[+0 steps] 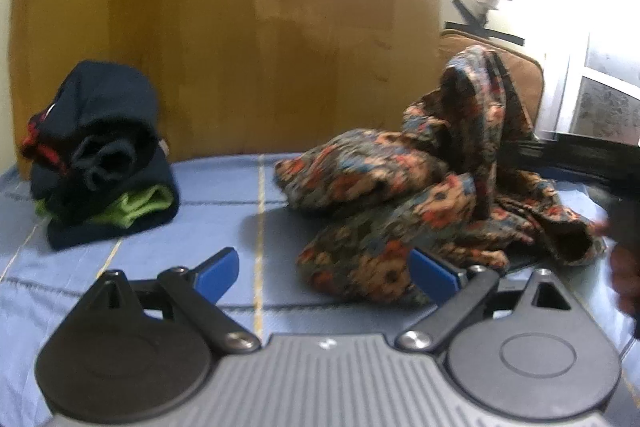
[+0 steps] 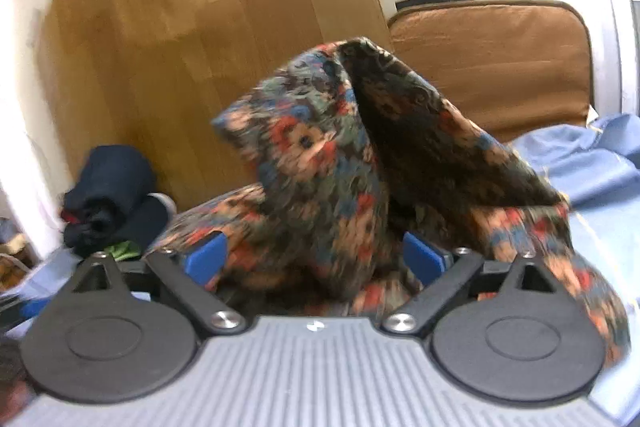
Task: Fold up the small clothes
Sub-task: 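Grasp the brown floral blouse with both grippers and lift it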
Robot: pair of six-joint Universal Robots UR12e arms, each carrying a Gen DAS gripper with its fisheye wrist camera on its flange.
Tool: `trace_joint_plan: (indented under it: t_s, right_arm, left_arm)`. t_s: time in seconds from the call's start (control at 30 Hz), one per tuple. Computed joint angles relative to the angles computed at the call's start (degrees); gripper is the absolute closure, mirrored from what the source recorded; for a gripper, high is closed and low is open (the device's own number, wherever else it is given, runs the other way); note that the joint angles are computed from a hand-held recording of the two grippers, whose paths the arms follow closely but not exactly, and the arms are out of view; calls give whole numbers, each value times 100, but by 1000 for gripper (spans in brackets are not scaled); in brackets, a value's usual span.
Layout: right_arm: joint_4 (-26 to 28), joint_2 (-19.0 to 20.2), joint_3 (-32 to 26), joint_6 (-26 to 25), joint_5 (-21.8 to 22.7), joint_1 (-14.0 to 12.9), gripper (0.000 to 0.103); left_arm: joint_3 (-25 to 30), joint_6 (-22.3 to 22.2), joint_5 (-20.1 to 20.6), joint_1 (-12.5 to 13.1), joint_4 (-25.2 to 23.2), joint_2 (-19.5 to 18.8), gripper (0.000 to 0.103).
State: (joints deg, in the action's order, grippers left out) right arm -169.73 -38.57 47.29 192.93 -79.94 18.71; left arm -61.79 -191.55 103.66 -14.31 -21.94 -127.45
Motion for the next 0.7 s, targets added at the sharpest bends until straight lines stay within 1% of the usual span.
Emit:
trace_joint_plan:
  t_s: [0.03,0.07,0.1,0.13,0.17,0.2,0.23,0.27,0.3,0.37,0.47,0.53,0.57,0.6,0.63,0.67,0.7]
  right_arm:
    - [268,175,-364,-81,-120,19,36]
    - [536,296,-639,-173,-79,-5,63]
    - [776,442,-943,-207,91,-53,95]
    - [775,467,-1026,-1,129,-113,96]
    - [534,427,-967,322,82,-182,97]
    - [54,361,-809,512,-101,-242,97]
    - [-374,258,-600,610,-377,-295,97]
    - [-688,140,-382,747,-614,-358,97]
    - [-903,20,-170,923,-761,-429,97]
    - [-1068,-177,156,1065,-952,-562,97]
    - [-943,-371,486,1079,-1259,-667,97]
    - [-893,-485,730,1102,-1266,-733,97]
    - [-899,-549,869,1086,-1275,-757,97]
    - [-867,-584,949,1006,-1377,-760,97]
    - [-835,-632,1046,894,-1517,-734,92]
    - [-824,-670,1125,849,-1666,-711,88]
    - [-882,-697,1197,867,-1804,-692,75]
  left_arm:
    - [90,86,-8,0,-50,-36,8]
    - [153,148,24,7,-69,-60,8]
    - [235,195,73,22,-104,-86,6]
    - [278,208,90,44,-126,-87,4]
    - [343,198,73,78,-170,-93,2]
    - [425,178,34,115,-218,-112,0]
    - [500,164,-21,147,-256,-131,0]
    - [619,166,-88,174,-337,-182,0]
    - [802,179,-180,198,-477,-265,0]
    - [1218,251,-396,227,-780,-481,0]
    - [2002,294,-542,237,-1431,-920,1]
    - [2496,321,-544,215,-1861,-1210,13]
    - [2718,314,-501,195,-2091,-1337,39]
    - [2833,295,-441,174,-2257,-1407,73]
    - [3039,248,-400,163,-2507,-1509,86]
    - [3116,164,-431,172,-2604,-1545,92]
    - [3103,71,-413,175,-2540,-1541,94]
